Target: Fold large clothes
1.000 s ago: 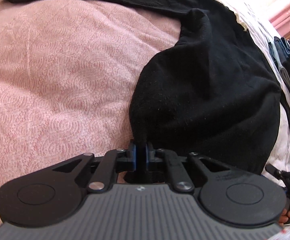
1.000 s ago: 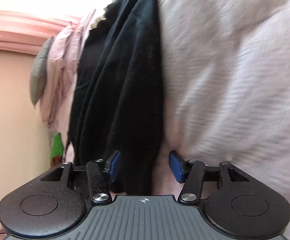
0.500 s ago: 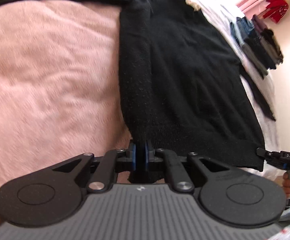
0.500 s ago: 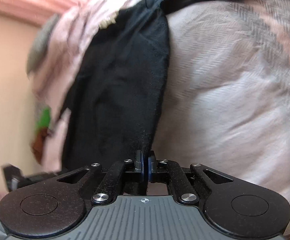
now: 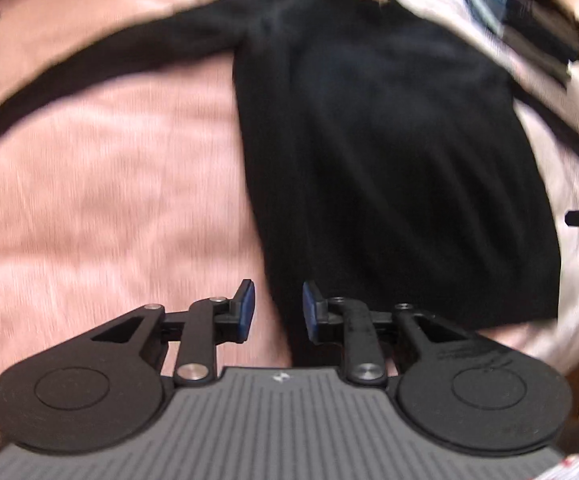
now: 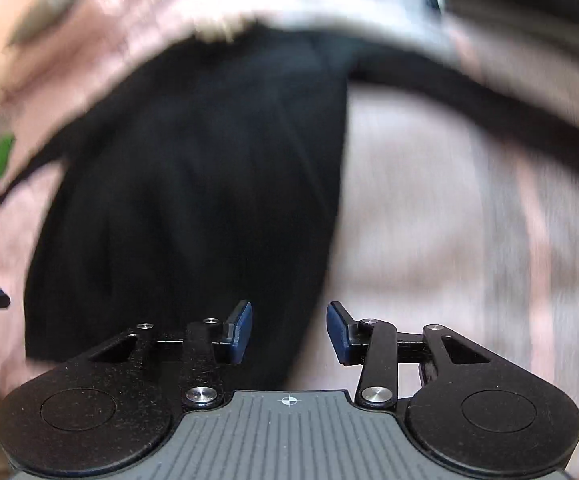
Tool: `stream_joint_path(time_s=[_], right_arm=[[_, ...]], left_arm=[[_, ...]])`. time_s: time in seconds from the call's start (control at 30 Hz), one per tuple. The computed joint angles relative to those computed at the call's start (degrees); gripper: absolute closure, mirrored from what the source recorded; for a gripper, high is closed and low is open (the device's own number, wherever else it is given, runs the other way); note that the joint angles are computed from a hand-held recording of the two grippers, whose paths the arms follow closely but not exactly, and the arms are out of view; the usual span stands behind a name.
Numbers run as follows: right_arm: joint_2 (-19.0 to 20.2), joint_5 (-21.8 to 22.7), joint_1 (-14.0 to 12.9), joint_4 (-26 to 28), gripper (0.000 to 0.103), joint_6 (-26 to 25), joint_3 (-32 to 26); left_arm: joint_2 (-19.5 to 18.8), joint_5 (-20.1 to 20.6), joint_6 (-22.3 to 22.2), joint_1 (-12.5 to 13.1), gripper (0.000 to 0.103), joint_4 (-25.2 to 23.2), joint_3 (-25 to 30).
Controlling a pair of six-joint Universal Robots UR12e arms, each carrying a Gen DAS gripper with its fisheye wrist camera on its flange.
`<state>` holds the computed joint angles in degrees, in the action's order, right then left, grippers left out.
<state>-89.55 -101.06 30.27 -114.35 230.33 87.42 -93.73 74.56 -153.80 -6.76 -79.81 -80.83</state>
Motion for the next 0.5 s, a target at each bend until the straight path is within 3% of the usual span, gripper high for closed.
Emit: stream_joint_path(time_s=[0.07, 0.17, 0.3, 0.4, 0.5], right_arm=[[1.6, -1.9, -1.3, -4.8, 0.064, -4.2, -0.2], [5.0, -4.6, -4.3, -8.8, 0.064, -11.1, -1.3], [8.6, -3.3, -10.2, -15.5, 0.064, -22.2, -2.3], [11.7, 1.3, -14.4, -17.9, 0.063, -30.2, -4.4], [15.8, 5.0, -17.3, -20.8, 0.062, -36.7, -6.6]], left_arm=[[-2.3, -1.3, -0.2, -1.1, 0.082, 4.7, 1.1], [-8.6, -2.7, 1.5, -3.0, 0.082, 12.1, 5.3], [-18.7, -4.3, 3.7, -5.1, 0.082, 18.9, 14.8], [-27.5, -5.8, 7.8, -6.6, 0.072, 19.3, 25.7], [-36.3, -8.3, 12.8, -7.7, 0.057, 12.9, 39.1]])
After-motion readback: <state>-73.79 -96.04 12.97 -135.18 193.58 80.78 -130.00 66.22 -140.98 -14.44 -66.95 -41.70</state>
